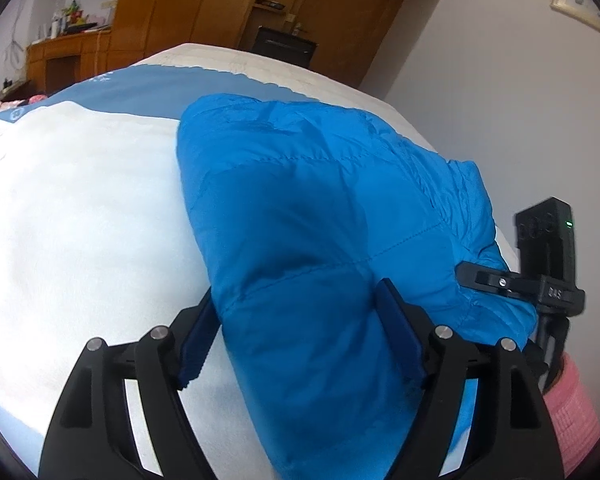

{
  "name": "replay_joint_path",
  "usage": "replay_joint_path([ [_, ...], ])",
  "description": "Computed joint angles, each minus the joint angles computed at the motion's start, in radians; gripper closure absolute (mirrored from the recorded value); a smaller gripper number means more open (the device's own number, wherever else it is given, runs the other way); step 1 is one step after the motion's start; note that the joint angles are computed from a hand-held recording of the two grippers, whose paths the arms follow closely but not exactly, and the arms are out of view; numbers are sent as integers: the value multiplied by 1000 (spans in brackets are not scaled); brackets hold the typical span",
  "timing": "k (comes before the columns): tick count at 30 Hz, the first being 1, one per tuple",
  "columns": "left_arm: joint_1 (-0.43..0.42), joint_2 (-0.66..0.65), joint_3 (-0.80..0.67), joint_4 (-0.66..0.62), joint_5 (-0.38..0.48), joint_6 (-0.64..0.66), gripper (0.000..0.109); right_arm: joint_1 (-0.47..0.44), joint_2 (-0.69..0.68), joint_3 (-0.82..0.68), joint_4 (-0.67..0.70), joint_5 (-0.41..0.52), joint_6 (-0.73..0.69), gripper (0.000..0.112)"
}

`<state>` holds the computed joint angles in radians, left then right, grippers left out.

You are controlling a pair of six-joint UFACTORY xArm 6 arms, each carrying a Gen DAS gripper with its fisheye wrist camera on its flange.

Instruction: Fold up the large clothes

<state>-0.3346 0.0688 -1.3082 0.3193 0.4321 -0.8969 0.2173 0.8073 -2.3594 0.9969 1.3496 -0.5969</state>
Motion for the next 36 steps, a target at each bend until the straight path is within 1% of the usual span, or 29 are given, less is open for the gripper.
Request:
replay_joint_path([
  [2,-11,-11,-21,79,62,-60,28,7,-99,122,-60,-71,-15,36],
  [3,-19,-18,-27,115,87,-87,23,6,-140,174,-73,-96,-23,35],
  [4,-35,-39,-28,169,125,-127,20,7,-197,249,-93,-138,-33,34],
  [5,-46,-47,-28,195,142,-151,19,7,-235,297,-107,-163,-39,33],
  [6,-67,-65,-32,238,197,-190,19,6,-294,371,-112,-196,-61,33],
  [8,-96,-92,-26,267,252,-231,18,13,-388,481,-139,-247,-80,33],
  [9,-117,-105,-29,276,298,-252,18,21,-445,548,-163,-288,-86,33],
  [10,-138,-111,-39,287,340,-268,18,29,-489,599,-192,-320,-80,31],
  [14,-218,-138,-58,366,490,-340,16,60,-645,771,-246,-395,-81,26],
  [17,-277,-156,-65,417,574,-388,15,96,-759,902,-308,-485,-75,20],
  [18,-295,-161,-67,426,594,-400,14,104,-792,938,-319,-508,-73,20],
  [21,-333,-178,-67,450,639,-434,13,120,-872,1024,-330,-525,-61,20],
  [23,-365,-177,-82,469,684,-447,12,131,-909,1058,-349,-534,-31,19],
  [25,-396,-171,-100,480,734,-448,11,126,-924,1064,-364,-540,-15,13],
  [27,-423,-178,-98,491,765,-458,11,131,-962,1102,-381,-572,-1,13],
  [31,-456,-195,-88,503,786,-472,11,139,-1041,1176,-422,-622,21,13],
  [36,-496,-213,-84,527,817,-494,11,141,-1093,1219,-427,-621,34,13],
])
